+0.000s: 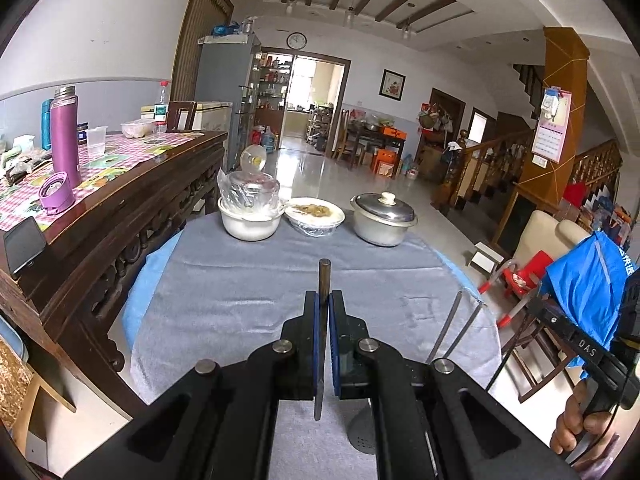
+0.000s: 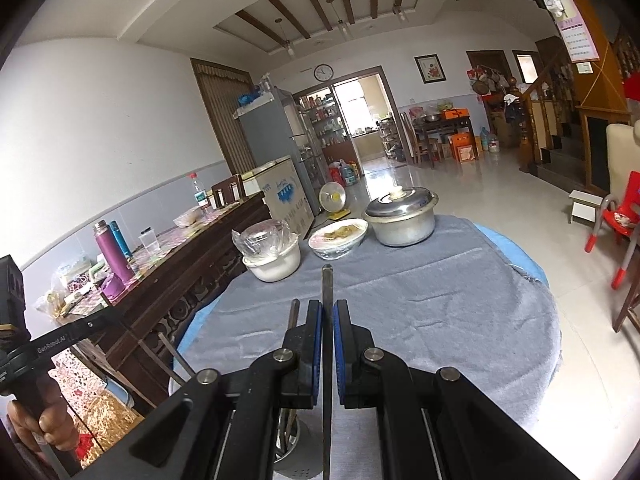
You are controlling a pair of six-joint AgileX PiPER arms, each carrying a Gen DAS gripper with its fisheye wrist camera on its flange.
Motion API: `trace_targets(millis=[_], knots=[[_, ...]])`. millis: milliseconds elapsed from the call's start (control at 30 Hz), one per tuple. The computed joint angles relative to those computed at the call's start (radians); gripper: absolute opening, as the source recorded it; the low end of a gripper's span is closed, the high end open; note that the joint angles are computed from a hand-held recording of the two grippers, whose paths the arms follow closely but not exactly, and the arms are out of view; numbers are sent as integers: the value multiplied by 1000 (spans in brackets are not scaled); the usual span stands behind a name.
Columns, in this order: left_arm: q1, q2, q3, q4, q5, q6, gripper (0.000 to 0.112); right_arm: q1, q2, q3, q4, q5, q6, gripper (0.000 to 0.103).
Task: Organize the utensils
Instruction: 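Carry both held chopsticks upright over the mesh cup and lower them, then lower both chopsticks into the mesh cup beside the spoons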
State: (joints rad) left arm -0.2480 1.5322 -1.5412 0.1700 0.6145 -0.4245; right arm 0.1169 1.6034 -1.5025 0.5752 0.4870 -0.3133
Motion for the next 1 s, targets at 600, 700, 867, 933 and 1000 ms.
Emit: trace_targets(millis=[600,700,867,933,1000], knots=[[-48,-90,-8,28,19,-6,5,-2,-49,50,152,-32,-118,7],[-58,-108,-12,24,22,4,5,1,-56,52,177,-42,-133,7],[-77,-135,-11,38,20,2,5,10,-62,40,202,-54,-148,7],[-85,-141,-17,41,22,3,5,13,-62,29,209,-51,-152,7],[-90,-143,-28,39,27,8,5,20,-61,14,200,-51,-147,7]])
